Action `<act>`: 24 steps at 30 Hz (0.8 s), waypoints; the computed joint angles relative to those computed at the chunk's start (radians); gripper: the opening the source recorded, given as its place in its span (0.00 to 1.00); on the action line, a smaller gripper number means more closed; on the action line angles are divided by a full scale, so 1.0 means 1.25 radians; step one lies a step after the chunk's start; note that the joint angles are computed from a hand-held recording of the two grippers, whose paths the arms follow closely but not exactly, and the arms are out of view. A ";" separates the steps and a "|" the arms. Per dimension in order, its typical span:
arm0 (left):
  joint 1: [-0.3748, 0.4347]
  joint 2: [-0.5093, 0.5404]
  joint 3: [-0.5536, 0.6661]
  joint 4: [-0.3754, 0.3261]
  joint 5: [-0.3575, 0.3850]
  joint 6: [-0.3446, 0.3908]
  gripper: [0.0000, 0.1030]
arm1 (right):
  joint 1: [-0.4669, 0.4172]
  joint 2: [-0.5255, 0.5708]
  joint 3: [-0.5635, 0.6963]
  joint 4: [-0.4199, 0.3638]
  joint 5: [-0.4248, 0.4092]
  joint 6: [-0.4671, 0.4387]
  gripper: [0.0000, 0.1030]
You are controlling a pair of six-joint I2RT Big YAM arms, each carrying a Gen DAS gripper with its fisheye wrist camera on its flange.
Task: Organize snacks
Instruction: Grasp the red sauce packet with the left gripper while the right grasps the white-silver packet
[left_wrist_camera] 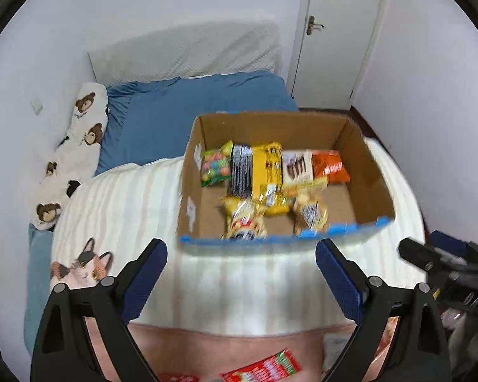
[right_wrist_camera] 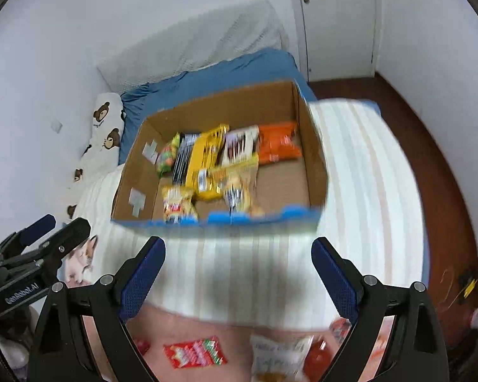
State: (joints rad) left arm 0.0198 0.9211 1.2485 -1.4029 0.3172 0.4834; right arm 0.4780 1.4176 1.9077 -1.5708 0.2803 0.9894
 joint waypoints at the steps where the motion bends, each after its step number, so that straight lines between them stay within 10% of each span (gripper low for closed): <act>1: 0.010 -0.017 -0.018 -0.005 -0.004 0.025 0.93 | 0.008 -0.018 -0.029 0.011 -0.009 0.022 0.92; 11: -0.029 -0.213 -0.375 -0.073 -0.214 0.346 0.93 | 0.118 -0.241 -0.426 0.143 -0.143 0.362 0.92; 18: -0.222 -0.214 -0.572 0.017 -0.372 0.306 0.93 | 0.155 -0.337 -0.617 0.285 -0.202 0.554 0.85; 24: -0.131 -0.121 -0.523 0.038 -0.293 0.244 0.64 | 0.135 -0.343 -0.732 0.470 -0.266 0.688 0.75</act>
State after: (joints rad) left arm -0.1438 0.7701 0.5944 -1.3551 -0.0487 0.7883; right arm 0.6473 0.9884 0.9933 -0.9835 -0.0516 1.8493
